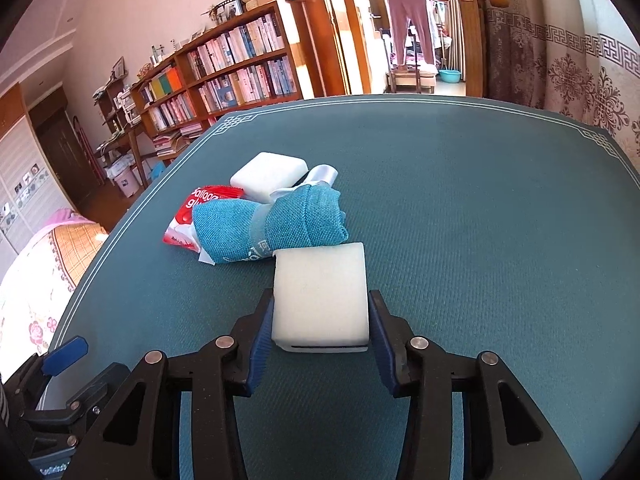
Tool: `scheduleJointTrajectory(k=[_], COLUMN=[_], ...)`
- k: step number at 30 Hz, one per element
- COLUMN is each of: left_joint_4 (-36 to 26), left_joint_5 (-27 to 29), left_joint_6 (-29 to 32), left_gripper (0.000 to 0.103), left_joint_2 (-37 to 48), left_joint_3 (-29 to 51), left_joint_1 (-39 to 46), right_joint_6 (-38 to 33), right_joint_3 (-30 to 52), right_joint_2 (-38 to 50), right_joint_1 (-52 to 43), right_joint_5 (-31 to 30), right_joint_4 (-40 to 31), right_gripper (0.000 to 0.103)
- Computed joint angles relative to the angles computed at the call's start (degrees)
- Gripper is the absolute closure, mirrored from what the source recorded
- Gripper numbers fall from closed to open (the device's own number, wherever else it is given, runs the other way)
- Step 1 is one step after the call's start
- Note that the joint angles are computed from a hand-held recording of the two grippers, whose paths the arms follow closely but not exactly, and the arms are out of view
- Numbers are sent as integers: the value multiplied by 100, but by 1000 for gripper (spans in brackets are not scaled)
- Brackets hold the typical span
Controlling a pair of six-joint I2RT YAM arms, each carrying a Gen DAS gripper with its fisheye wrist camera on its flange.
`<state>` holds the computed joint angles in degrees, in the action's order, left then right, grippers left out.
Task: Organize objects
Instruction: 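Lift the sponge block with right tool while left tool nears the blue towel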
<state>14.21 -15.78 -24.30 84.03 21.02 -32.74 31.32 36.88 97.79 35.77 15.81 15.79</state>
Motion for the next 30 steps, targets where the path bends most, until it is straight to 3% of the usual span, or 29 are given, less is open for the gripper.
scheduleJointTrajectory(k=[18, 26, 30], left_joint_4=[-616, -898, -1013], left_joint_5=[-169, -405, -187], left_joint_6=[216, 620, 616], left_gripper=[8, 8, 8], left_joint_2=[465, 940, 1071], left_joint_3=[758, 1466, 1676], left_joint_1=[-416, -559, -449], right_joint_6=[727, 1093, 1206], right_joint_3=[-1979, -2435, -2645], right_joint_2=[-2152, -3032, -3238], right_joint_1=[518, 974, 1024], right_joint_5=[535, 754, 833], right_joint_4=[-121, -598, -577], right_gripper=[57, 57, 57])
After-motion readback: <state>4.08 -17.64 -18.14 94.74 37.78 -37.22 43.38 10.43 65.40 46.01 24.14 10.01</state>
